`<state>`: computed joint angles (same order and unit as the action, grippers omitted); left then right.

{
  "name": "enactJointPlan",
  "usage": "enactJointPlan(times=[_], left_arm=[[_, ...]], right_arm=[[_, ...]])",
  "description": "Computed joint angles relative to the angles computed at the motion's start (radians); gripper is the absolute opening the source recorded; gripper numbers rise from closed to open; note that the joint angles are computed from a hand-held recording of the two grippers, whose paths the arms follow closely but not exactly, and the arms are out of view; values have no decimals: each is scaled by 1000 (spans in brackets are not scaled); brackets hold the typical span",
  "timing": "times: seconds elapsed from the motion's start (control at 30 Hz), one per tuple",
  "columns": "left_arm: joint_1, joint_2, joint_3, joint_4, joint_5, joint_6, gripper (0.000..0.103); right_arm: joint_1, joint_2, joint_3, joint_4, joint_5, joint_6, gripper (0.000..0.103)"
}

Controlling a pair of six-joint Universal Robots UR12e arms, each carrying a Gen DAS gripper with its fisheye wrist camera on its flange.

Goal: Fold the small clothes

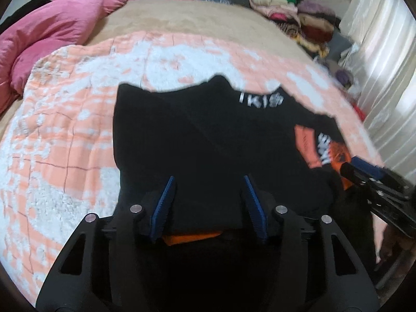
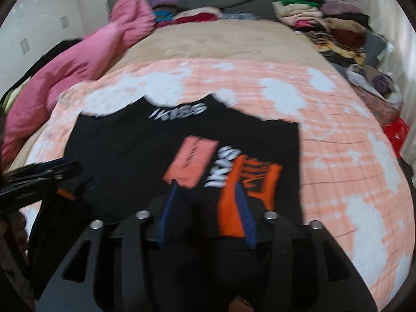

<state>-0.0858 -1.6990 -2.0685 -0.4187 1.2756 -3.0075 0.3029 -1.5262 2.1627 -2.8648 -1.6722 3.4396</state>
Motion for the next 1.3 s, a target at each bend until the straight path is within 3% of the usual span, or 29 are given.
enactJointPlan(times=[0.23, 0.43, 0.73, 0.8, 0.93, 1.0, 1.3], left_arm=[[9, -4, -11, -7, 10, 23, 45], [20, -3, -16, -11, -8, 26, 45], [14, -2, -16, -7, 7, 30, 45], [14, 1, -18, -5, 8, 30, 45], [13, 3, -20, -4, 11, 28, 45], [13, 5, -21, -4, 12, 27, 45], [13, 15, -26, -5, 9, 25, 50]], right_arm=[[16, 17, -13, 27, 32, 14, 47], [3, 27, -10, 72, 31, 45, 52], [14, 16, 11, 7, 13, 61, 56], [16, 8, 19, -3, 3, 72, 67], [14, -6, 33, -22, -4, 87, 70], [13, -12, 38, -28, -2, 90, 79], [26, -24, 41, -43, -31, 97, 95]])
